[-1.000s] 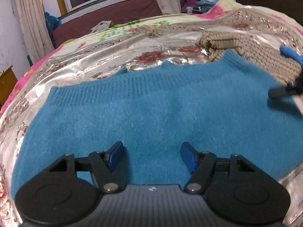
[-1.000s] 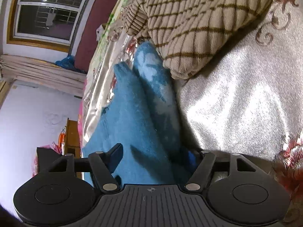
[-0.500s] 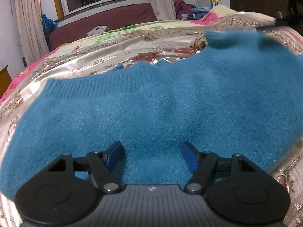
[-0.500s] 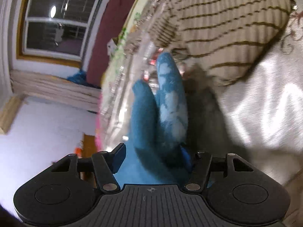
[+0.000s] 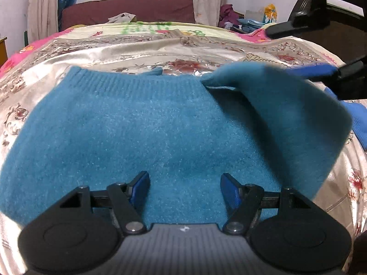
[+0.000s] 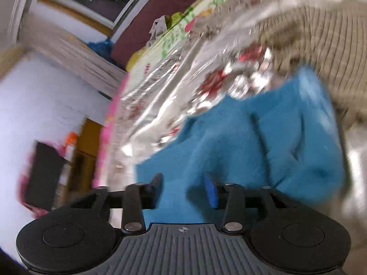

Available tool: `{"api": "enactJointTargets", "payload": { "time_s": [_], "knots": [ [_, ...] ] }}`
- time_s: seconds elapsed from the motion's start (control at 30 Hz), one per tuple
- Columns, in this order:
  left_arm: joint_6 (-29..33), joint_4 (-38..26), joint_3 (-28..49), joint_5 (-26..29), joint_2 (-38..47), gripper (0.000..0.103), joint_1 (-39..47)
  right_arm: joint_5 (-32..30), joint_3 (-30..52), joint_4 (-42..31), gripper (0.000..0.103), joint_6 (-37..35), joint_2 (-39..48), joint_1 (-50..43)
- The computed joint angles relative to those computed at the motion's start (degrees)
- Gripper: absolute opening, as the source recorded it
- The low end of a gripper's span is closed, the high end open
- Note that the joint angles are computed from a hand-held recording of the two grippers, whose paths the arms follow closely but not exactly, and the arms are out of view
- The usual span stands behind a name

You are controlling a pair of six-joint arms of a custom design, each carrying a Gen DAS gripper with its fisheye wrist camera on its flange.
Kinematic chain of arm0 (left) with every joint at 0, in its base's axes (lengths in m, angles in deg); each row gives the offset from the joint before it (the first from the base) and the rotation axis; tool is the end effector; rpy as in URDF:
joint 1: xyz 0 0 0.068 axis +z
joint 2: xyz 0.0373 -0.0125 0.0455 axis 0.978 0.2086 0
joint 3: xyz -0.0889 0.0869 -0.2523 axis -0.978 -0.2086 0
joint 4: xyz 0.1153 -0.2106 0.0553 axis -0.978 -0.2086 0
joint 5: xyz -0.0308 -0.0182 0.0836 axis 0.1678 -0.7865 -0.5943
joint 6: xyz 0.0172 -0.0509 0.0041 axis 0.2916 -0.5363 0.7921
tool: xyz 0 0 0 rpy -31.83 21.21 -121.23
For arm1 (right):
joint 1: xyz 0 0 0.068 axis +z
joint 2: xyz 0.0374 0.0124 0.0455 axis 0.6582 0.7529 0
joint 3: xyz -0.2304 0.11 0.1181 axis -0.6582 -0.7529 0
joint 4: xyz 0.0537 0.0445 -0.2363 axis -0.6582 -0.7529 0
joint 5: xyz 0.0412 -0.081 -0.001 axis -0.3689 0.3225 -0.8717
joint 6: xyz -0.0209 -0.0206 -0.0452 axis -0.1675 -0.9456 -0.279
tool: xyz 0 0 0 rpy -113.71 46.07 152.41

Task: Fold small clothes

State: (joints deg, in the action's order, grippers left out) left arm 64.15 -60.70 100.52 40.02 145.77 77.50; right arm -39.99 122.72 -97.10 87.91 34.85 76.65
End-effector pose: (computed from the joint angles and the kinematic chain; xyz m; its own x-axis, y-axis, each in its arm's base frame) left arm 0.2287 -0.0196 0.1729 -0.6001 0.3527 -0.7179 0.6044 0.7879 -0.1181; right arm 0.1739 0.1126 0.2857 -0.5339 0.7413 -0.4067 0.3552 0.6331 0.6878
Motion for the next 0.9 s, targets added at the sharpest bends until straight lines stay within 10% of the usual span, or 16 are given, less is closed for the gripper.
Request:
{"api": "enactJointTargets", "payload": {
  "time_s": [0.33, 0.9],
  "knots": [
    [1.12, 4.24, -2.87, -3.03, -0.76, 0.077, -2.35, 6.33, -13.71, -17.4, 0.085, 8.19, -22.23, -3.07],
    [-2.46, 8.04, -3.8, -7.86, -3.11, 0.077, -5.21, -30.55, -38.75, 19.47, 0.092, -8.66, -24.9, -34.65]
  ]
}}
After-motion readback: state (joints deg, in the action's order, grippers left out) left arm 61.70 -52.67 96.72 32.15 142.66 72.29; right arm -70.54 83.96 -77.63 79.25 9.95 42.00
